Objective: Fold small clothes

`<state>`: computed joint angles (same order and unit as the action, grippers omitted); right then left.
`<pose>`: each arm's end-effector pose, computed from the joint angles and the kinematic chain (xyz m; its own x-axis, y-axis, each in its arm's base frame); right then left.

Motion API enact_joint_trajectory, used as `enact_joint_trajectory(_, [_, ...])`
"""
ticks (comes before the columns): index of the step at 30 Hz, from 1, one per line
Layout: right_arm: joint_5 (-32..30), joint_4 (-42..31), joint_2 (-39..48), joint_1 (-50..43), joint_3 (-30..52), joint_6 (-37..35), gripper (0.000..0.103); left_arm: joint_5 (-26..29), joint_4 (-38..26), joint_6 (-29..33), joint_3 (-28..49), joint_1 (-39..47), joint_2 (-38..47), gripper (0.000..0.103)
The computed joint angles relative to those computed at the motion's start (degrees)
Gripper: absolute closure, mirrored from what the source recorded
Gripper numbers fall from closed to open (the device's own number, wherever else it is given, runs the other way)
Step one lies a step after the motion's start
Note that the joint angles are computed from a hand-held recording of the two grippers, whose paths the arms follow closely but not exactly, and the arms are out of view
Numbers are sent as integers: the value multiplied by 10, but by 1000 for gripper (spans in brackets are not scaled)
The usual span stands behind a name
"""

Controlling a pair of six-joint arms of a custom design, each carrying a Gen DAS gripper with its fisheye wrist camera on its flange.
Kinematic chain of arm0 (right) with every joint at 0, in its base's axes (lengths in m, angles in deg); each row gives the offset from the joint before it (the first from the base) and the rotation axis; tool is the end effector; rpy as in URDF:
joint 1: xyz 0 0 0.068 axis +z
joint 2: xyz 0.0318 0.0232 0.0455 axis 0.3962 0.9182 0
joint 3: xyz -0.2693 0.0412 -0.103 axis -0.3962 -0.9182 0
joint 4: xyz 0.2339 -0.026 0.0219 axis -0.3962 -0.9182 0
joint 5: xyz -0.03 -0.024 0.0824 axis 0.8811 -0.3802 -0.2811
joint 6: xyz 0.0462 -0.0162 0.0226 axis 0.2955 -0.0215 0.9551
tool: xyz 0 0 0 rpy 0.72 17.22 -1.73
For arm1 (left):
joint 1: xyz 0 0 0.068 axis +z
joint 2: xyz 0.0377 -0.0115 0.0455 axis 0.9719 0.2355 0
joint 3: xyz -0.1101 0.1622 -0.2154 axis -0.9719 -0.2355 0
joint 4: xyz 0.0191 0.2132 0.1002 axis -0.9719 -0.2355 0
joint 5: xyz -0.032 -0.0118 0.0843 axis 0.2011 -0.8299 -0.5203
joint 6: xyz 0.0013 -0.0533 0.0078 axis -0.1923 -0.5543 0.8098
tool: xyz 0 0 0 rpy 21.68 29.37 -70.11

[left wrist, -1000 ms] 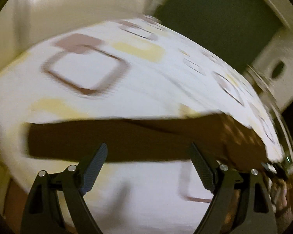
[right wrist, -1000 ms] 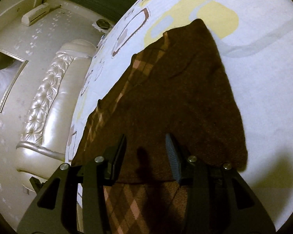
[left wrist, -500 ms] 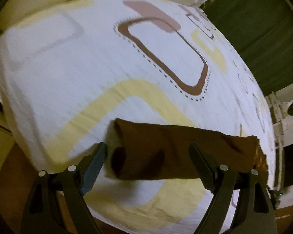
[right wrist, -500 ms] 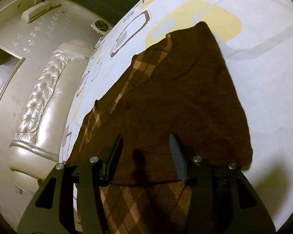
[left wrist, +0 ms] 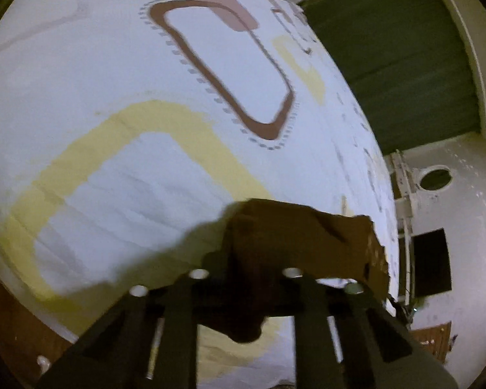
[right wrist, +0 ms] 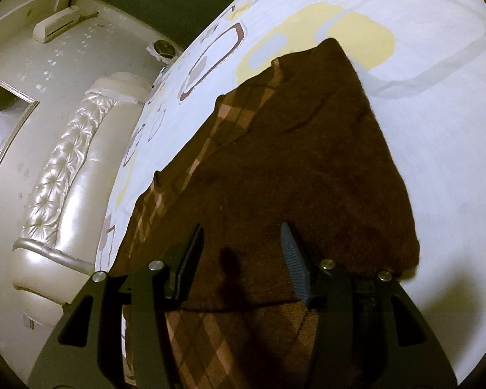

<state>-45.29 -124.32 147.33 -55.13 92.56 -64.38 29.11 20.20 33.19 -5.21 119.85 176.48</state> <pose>0.0886 -0.2966 0.0783 -0.5949 0.7355 -0.3242 0.3438 0.5974 0.7245 0.2851 0.2341 0.1380 -0.9167 -0.2852 -0.2799 -0.0085 0.7143 -0.6998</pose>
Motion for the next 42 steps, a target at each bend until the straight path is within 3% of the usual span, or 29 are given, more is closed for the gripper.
enact_joint_trajectory(6, [-5,10,-3,-1,-7,12,54,50,-76,5,19,-11,-54,97])
enact_joint_trajectory(15, [-17,-14,-9,-17,-4,25,53,64,-94,-122,2,-117,-221,97])
enact_joint_trajectory(21, [-12,-88,-11,-44,9,-38,53,51,-36,-297,-29,-273,-349,97])
enact_joint_trajectory(26, [-2,-168,1,-84,32,-109,53,-24,81,-492,-48,-493,-414,97])
enact_joint_trajectory(34, [24,-250,33,-136,75,-184,53,-161,253,-675,-61,-791,-364,97])
enact_joint_trajectory(42, [41,-296,62,-169,109,-218,53,-275,333,-745,3,-964,-187,97])
